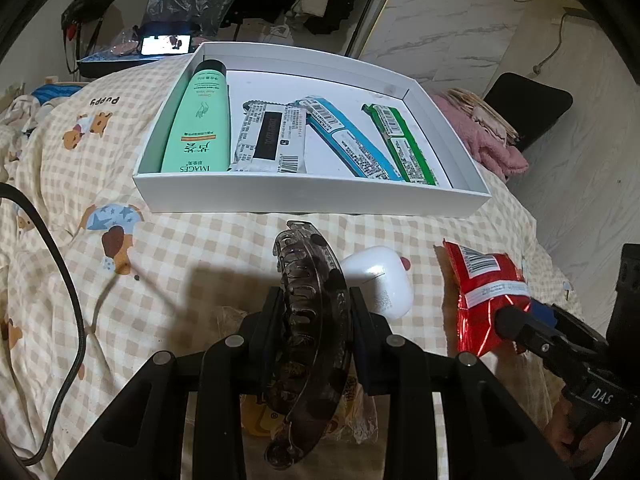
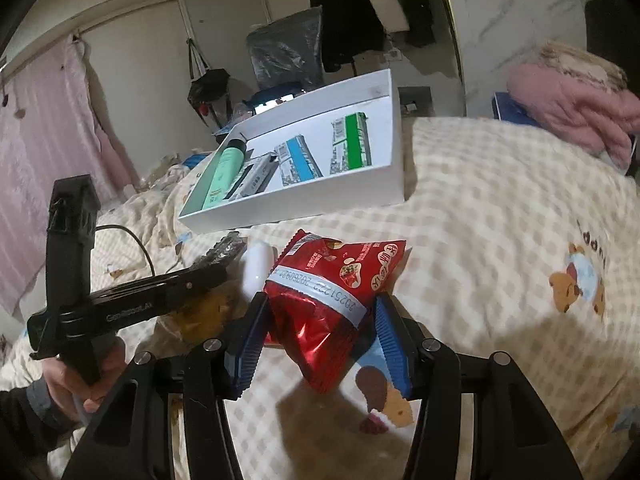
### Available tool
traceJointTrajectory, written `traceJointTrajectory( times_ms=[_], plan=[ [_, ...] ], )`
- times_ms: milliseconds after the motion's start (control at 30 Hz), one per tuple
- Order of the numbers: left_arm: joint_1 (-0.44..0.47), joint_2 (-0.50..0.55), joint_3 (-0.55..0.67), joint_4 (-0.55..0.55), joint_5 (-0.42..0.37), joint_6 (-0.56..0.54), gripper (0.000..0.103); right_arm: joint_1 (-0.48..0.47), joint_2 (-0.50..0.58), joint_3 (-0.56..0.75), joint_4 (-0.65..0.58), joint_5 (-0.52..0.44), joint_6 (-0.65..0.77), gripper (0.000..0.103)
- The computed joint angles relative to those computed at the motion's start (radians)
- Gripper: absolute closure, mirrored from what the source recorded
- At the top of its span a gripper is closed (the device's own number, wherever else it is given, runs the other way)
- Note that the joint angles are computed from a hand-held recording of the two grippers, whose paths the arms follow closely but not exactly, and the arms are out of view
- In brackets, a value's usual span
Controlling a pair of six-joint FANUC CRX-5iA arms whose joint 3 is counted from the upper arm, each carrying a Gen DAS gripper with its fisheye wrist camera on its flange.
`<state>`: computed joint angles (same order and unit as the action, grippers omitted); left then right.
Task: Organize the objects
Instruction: 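Close the right tool on the red snack bag and lift it, then carry the claw clip and red bag over the white box with both tools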
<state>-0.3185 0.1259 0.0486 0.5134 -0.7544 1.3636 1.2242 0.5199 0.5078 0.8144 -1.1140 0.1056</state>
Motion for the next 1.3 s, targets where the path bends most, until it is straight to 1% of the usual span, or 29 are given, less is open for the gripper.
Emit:
traceJointTrajectory(
  times_ms=[100,167,200,367,433,533,567,600,667,733,767,833,933,1100,1233,1300],
  plan=[
    [0.000,0.000,0.001,0.000,0.000,-0.001,0.069,0.010,0.047,0.073,0.008,-0.076,0.049,0.044],
    [0.001,0.001,0.001,-0.001,-0.001,-0.001,0.069,0.014,0.066,0.103,0.015,-0.119,0.060,0.031],
    [0.000,0.001,0.001,-0.002,-0.001,0.000,0.069,0.014,0.070,0.106,0.020,-0.129,0.061,0.031],
    [0.001,-0.001,-0.003,0.005,0.004,-0.004,0.069,0.014,0.044,0.051,0.052,-0.096,0.009,0.031],
    [0.001,-0.001,-0.005,0.007,0.005,-0.006,0.069,0.009,0.032,0.014,0.082,-0.064,-0.043,0.031],
    [0.002,-0.002,-0.006,0.006,0.006,-0.009,0.069,-0.011,-0.028,-0.127,0.165,0.087,-0.225,0.032],
    [0.003,-0.002,-0.007,0.006,0.006,-0.010,0.069,-0.017,-0.034,-0.139,0.154,0.103,-0.245,0.040],
    [0.004,-0.002,-0.007,0.008,0.006,-0.012,0.069,-0.022,-0.038,-0.138,0.129,0.113,-0.241,0.040],
    [0.001,-0.002,-0.007,0.004,0.007,-0.009,0.069,-0.027,-0.053,-0.162,0.134,0.137,-0.268,0.044],
    [0.001,-0.002,-0.007,0.003,0.007,-0.009,0.069,-0.023,-0.049,-0.151,0.140,0.124,-0.262,0.046],
    [0.001,-0.002,-0.006,0.003,0.006,-0.008,0.069,-0.021,-0.048,-0.151,0.150,0.120,-0.263,0.053],
    [0.002,-0.003,-0.008,0.003,0.007,-0.009,0.069,-0.014,-0.045,-0.146,0.178,0.106,-0.276,0.054],
    [0.003,-0.003,-0.007,0.002,0.005,-0.010,0.069,-0.010,-0.052,-0.158,0.214,0.112,-0.296,0.056],
    [0.003,-0.003,-0.007,0.000,0.004,-0.009,0.069,-0.025,-0.091,-0.228,0.249,0.215,-0.367,0.056],
    [0.003,-0.003,-0.010,0.009,0.005,-0.013,0.069,-0.045,-0.122,-0.284,0.257,0.333,-0.424,0.056],
    [0.007,-0.005,-0.018,0.024,0.006,-0.021,0.069,-0.053,-0.131,-0.300,0.258,0.376,-0.440,0.056]
  ],
)
